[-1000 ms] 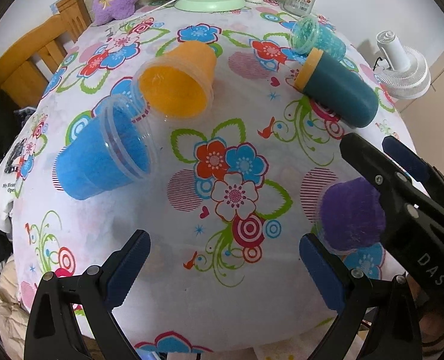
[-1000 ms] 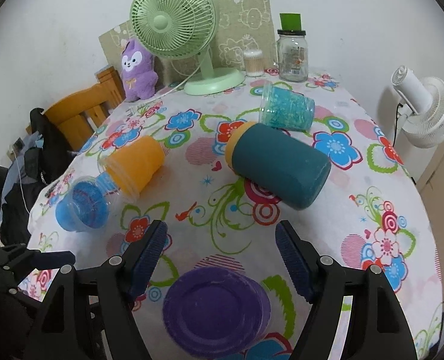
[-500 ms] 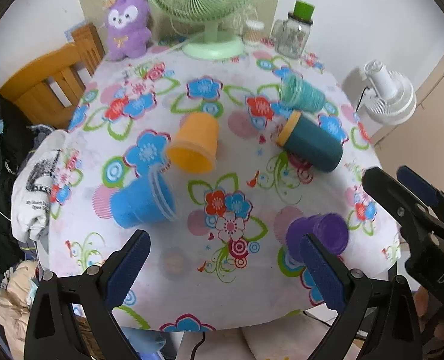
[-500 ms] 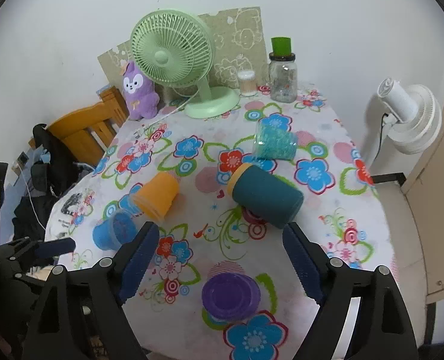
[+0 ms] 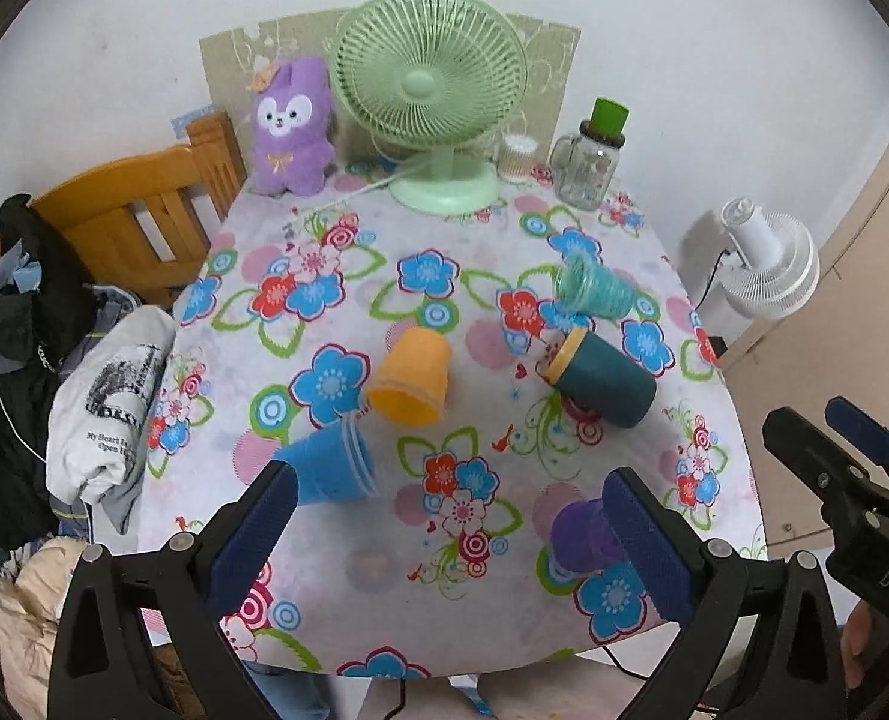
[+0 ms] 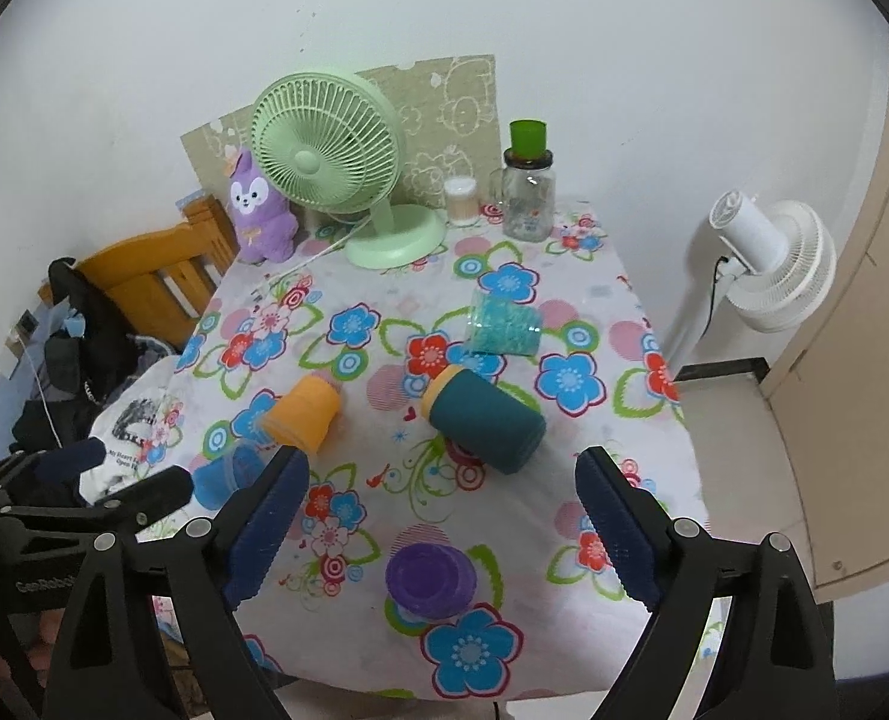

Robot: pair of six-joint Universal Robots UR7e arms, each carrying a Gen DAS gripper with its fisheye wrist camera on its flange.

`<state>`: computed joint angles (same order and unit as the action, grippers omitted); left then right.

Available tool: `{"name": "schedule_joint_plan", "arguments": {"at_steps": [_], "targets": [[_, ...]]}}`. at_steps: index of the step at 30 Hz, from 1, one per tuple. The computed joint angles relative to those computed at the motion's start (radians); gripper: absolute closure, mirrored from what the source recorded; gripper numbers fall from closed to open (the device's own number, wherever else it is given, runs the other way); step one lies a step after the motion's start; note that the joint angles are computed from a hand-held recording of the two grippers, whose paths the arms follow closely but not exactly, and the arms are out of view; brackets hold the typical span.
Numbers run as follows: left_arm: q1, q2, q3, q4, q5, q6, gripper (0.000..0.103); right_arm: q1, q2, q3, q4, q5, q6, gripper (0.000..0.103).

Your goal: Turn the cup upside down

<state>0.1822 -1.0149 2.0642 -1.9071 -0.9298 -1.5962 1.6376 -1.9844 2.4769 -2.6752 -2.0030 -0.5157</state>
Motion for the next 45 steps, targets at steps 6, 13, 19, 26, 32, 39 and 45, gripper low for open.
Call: {"name": "schedule_joint_plan", "arguments": {"at_steps": [6,13,19,26,32,39,45], "targets": [[-0.042,-0.017,-0.016,0.068,0.024,-0.056,0.0,0.038,-0.015,-0.002,0.007,-0.065,0.022,0.011],[-0.073,-0.028,-0.021,0.095,0.057,-0.088,0.0,0.075,-0.039,0.015,-0.006,-0.091,0.03,0.011],[-0.08,-0.02,-0.027,0.097,0.068,-0.083,0.0,0.094,-0.044,0.019,-0.004,-0.112,0.049,0.011],[-0.075,-0.013,-0.039,0.1,0.081,-0.065,0.0,0.119,-0.02,0.014,-0.025,-0.14,0.055,0.011],[-0.067,-0.011,-0.051,0.102,0.09,-0.057,0.0,0.134,0.002,0.002,-0.035,-0.15,0.062,0.011],[-0.062,-0.01,-0.058,0.115,0.088,-0.057,0.0,0.142,0.024,-0.001,-0.053,-0.154,0.059,0.011],[-0.058,-0.012,-0.056,0.116,0.084,-0.046,0.0,0.145,0.028,-0.001,-0.051,-0.156,0.064,0.011]]}}
